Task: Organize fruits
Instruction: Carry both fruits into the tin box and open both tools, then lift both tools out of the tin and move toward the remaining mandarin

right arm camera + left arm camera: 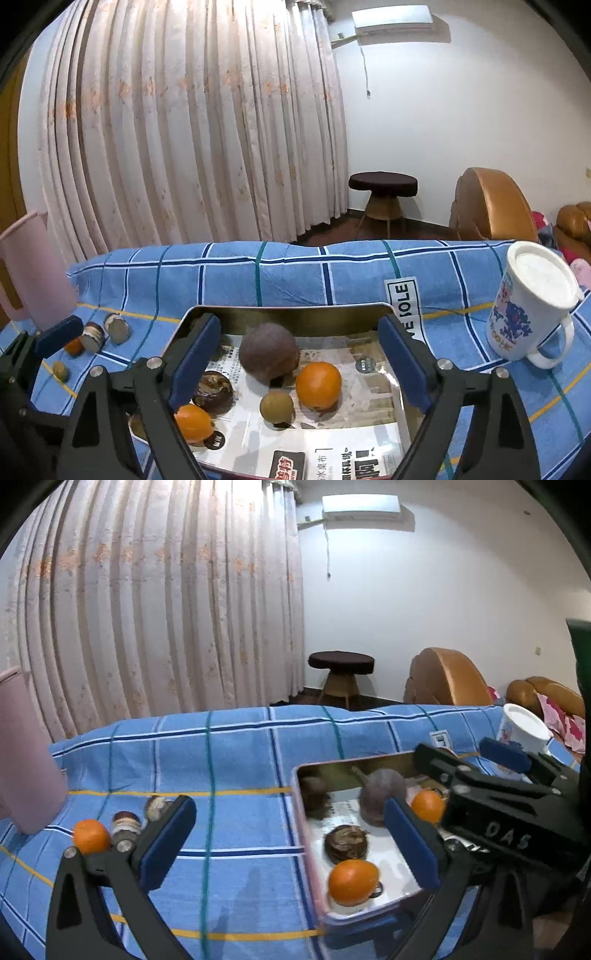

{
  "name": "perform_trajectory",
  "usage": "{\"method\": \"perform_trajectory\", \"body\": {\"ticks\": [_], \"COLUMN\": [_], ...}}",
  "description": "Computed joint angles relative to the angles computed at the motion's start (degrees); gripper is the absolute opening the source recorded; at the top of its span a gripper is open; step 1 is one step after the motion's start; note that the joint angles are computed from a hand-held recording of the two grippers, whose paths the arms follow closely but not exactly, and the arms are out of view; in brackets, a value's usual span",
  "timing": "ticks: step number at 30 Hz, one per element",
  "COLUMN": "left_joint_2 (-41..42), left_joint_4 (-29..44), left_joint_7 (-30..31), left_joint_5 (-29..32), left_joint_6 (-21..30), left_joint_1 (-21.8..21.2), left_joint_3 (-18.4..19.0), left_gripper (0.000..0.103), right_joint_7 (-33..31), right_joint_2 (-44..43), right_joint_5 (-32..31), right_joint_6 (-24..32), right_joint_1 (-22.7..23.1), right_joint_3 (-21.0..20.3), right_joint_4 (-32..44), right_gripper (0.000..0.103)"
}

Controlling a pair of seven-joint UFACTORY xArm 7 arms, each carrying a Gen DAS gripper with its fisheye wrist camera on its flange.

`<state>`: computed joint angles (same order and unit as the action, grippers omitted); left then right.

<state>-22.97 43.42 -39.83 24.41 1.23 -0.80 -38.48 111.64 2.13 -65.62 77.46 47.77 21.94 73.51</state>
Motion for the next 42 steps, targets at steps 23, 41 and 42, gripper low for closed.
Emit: {"method": "perform_trajectory", "body": {"ticks": [23, 41, 42], "left_joint_2": [-7.9, -5.6, -5.1], "left_joint_4": [-7.6, -9.4, -9.2], "left_joint_7": [2.4, 14.3, 15.5], "left_joint_5": [0.6, -4.6, -5.1], "left_joint_6": [-1.5, -1.7, -1.2], "left_joint_1": [9.8, 7.7, 6.4], "left_joint_3": [1.3, 11.0, 13.2], "left_gripper": [0.103, 0.103, 0.103], "right_joint_7": [0.6, -4.0, -4.7], "right_joint_2": [9.6, 21.9, 22.9], "right_joint_5": [-3.7, -4.1, -3.9], "right_joint_6": [13.4, 7.1, 5.9], "right_joint_1": [9.1, 17.0, 17.2], "right_joint_3": [-3.1, -10.5, -11.0], "right_joint_4": [9.6, 25.9, 27.4], "right_gripper": [0.089, 0.089, 0.089]}}
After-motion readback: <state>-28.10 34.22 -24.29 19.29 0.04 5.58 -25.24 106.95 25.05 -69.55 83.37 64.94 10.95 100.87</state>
